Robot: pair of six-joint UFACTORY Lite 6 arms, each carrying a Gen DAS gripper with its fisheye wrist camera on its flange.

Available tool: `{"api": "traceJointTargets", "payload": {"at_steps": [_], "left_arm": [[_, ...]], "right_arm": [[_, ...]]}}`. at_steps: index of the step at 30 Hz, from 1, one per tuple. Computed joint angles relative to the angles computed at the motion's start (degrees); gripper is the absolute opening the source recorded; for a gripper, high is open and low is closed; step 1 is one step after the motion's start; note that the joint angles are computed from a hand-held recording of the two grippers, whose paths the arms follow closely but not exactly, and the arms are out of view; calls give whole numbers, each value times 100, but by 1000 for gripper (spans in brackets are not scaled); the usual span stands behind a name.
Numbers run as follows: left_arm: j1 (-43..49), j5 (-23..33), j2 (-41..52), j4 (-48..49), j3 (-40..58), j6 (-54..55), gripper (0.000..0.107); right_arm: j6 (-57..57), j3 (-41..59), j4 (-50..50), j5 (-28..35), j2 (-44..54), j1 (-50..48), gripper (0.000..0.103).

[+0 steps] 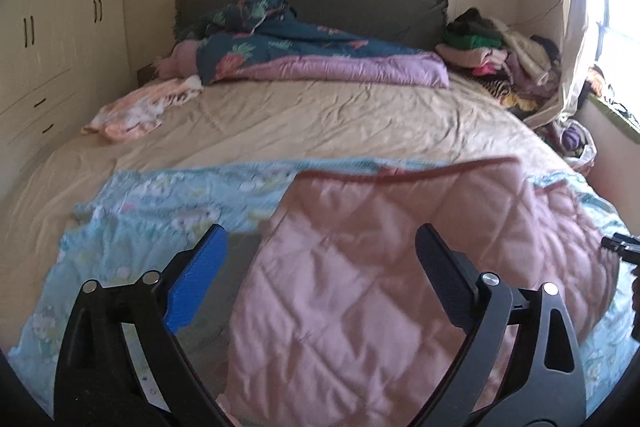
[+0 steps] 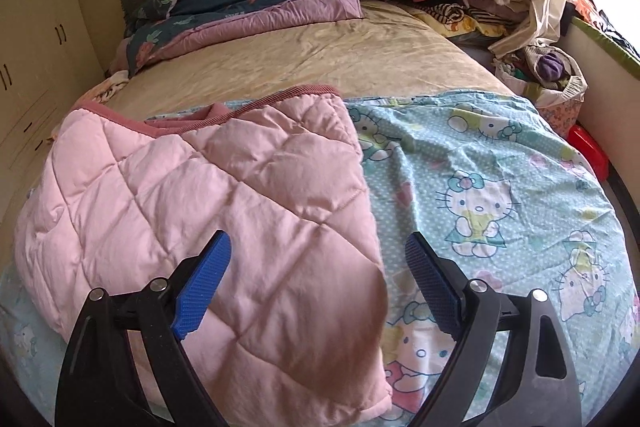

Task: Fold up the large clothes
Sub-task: 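Lower the hem over the collar and open both grippers, then grasp the folded jacket's edge with both grippers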

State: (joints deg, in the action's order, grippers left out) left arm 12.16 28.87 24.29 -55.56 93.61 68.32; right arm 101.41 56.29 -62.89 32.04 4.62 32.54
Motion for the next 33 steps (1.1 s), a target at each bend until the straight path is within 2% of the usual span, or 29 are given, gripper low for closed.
{"api": "traceJointTargets", "payload": {"at_steps": [4,6,8,14,15,16,17,18,19,20,21,23,25,33], "left_arm": [[98,-38,162,258,-21,-116,88],[182,73,259,257,-13,-96,89],[223,152,416,411,66,-233,93],[297,408,979,726,339,-578,93],[300,447,1099,782,396,-658,93],[300,497,1246,844,453,-724,92],[299,542,1298,780,445,-667,84],[300,526,1312,677,384,-563,49],[276,456,1304,634,329,-505,31],[238,400,1286,566,298,-464,25],[195,355,1259,491,299,-415,14],[6,15,1208,509,365,-475,11],[-152,-102,1465,941,850,-1009,10],[-577,285,3212,3181,3361,-3499,10]], "right_arm": [[74,-128,-46,-67,-44,-41,91],[62,-177,-71,-122,-38,-63,92],[90,-227,-129,-170,-27,-62,92],[308,-333,-451,-452,112,-172,92],[353,-329,-517,-472,156,-177,91],[444,-334,-644,-520,203,-180,78],[542,-361,-811,-732,219,-220,55],[500,-288,-811,-816,300,-212,48],[326,-158,-659,-660,407,-146,36],[141,12,-496,-521,515,-88,25],[151,164,-524,-413,568,-51,23],[47,495,-427,-103,691,-29,19],[-196,966,-234,119,937,-124,18],[-1362,2436,985,-197,2328,-952,18]]}}
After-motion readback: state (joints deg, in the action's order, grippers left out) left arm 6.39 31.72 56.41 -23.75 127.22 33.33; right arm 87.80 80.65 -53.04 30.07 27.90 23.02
